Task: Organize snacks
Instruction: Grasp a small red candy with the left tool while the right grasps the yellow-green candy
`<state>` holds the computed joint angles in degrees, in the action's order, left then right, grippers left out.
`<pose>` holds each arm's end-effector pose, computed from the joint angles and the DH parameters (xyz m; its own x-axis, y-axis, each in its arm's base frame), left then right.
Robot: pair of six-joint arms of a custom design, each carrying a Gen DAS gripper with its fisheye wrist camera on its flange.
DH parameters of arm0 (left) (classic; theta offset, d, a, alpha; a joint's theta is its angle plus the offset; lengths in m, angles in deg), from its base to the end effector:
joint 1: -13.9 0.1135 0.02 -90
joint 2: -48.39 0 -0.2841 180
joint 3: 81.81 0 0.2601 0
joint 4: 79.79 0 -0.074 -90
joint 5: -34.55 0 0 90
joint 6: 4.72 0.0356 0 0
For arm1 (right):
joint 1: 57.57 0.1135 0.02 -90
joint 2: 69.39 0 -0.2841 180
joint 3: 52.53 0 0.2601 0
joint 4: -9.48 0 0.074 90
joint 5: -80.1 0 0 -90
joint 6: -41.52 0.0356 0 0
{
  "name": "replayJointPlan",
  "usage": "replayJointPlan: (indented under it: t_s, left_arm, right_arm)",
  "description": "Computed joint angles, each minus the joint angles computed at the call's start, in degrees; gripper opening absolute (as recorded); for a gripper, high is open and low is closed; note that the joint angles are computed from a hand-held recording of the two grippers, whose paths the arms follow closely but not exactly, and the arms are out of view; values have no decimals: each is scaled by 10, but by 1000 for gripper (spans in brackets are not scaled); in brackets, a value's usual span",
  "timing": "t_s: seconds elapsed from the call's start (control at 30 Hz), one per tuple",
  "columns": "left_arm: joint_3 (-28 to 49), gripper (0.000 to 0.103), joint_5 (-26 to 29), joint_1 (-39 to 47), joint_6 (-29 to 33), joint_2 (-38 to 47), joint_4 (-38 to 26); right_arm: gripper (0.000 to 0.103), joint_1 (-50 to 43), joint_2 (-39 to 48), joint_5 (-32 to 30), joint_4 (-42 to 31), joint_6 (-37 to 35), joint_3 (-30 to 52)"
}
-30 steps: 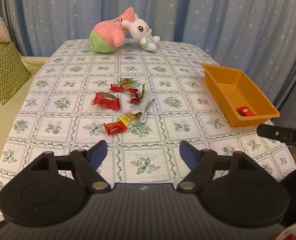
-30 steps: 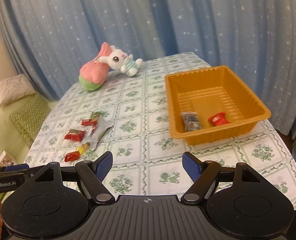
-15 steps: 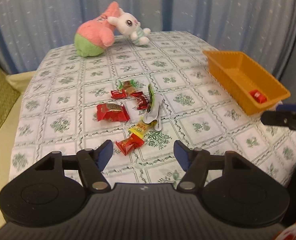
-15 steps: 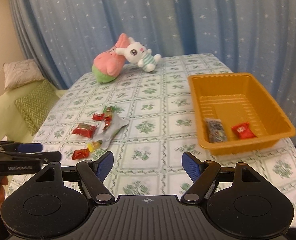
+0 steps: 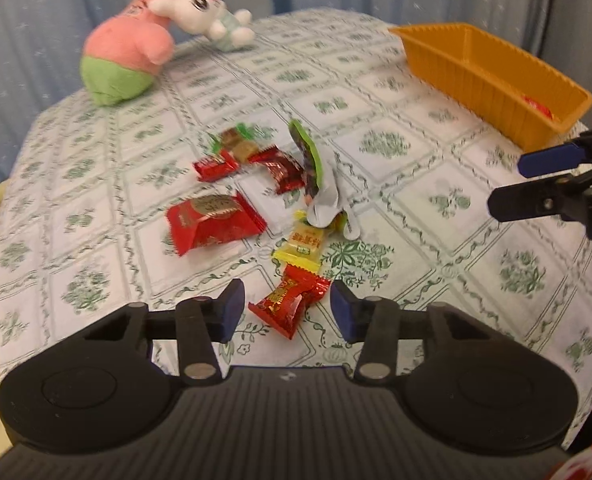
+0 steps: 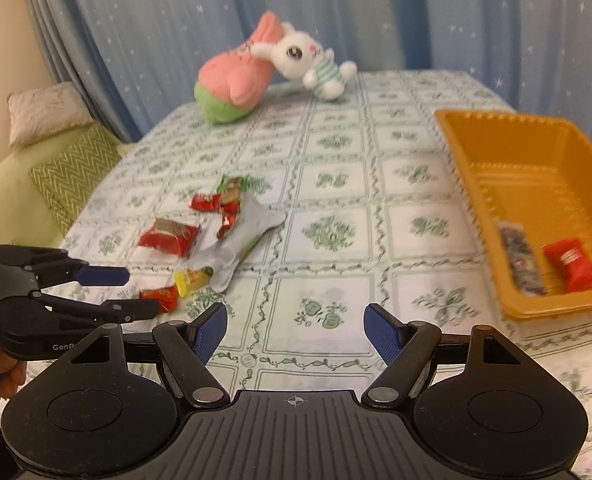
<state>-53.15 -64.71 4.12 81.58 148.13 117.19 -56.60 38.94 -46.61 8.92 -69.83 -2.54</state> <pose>0.2142 -0.0311 0.0591 -0.8014 0.0735 -0.5936 0.0230 0.9955 0.0922 0.2984 0.0263 0.0740 -0.6801 -0.3034 -0.6674 -0.6119 0.7364 0.2887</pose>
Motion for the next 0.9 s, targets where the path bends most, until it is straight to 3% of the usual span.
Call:
replayJointPlan:
  t_s: [0.1, 0.2, 0.23, 0.3, 0.43, 0.6, 0.73, 0.9]
  left_arm:
    - [12, 37, 18, 15, 20, 32, 10]
    - [9, 22, 43, 32, 21, 41, 23]
    - [6, 21, 45, 35, 16, 39, 24]
    - [-2, 19, 40, 38, 6, 34, 31]
    - [-32, 19, 4, 57, -49, 21, 66]
    - [-67, 19, 7, 117, -84, -3, 114]
    - [-79, 19, 34, 158, -104, 8, 145]
    - [-85, 19, 45, 168, -108, 15, 160]
  right_arm:
    - [76, 13, 27, 5, 6, 3, 12]
    - [76, 27, 48, 2, 11, 8, 22]
    - [76, 33, 54, 0, 16, 10, 24]
    - [76, 45, 62, -3, 25, 13, 25]
    - [58, 81, 76, -6, 52, 21, 26]
    - [46, 129, 108, -27, 94, 63, 31]
    - [45, 153, 143, -39, 131, 129, 45]
    - [45, 190, 153, 10, 189, 173, 48]
